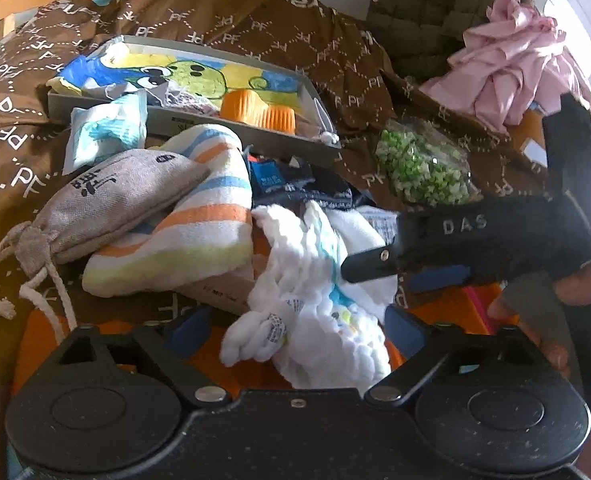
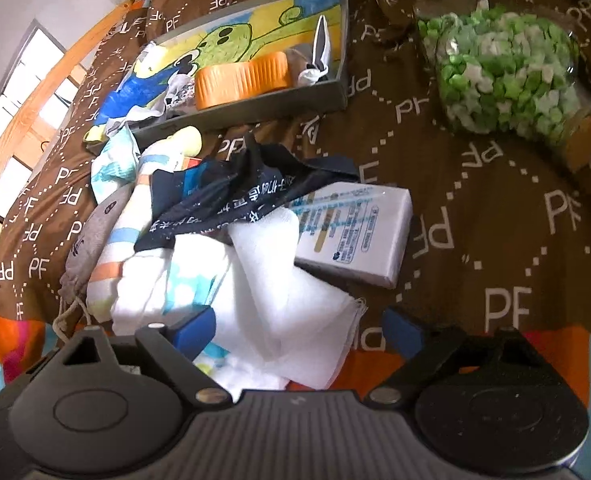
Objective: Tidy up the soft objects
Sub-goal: 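Grasp a white cloth with the right tool while the left tool grasps another white cloth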
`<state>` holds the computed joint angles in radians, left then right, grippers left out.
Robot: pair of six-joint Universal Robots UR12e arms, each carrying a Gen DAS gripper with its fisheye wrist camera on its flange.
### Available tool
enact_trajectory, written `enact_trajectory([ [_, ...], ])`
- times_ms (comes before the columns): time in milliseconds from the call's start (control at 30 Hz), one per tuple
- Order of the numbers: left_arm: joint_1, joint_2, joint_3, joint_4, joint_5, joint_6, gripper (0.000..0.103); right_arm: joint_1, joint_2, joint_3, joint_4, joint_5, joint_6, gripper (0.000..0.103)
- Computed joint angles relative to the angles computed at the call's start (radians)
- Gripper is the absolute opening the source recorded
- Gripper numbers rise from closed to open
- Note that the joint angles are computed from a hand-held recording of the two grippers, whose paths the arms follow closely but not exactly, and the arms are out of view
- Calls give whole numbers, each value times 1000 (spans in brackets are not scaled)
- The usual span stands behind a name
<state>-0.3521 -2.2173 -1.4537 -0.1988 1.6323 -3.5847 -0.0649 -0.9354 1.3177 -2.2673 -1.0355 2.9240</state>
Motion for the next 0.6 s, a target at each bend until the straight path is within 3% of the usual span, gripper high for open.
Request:
enact_trajectory([
  [267, 5, -4, -3, 16, -34, -1, 72, 0, 11, -9, 29, 51, 1, 86],
  [467, 7, -5, -3, 19, -30, -2, 51, 0, 11, -7, 37, 68, 5, 74],
  [533, 8, -5, -5, 24, -28, -8, 39, -2, 12, -9, 43, 74, 15, 69],
  [600, 10, -5, -5, 26, -33, -11, 34, -2, 12, -10, 45, 69, 20, 64],
])
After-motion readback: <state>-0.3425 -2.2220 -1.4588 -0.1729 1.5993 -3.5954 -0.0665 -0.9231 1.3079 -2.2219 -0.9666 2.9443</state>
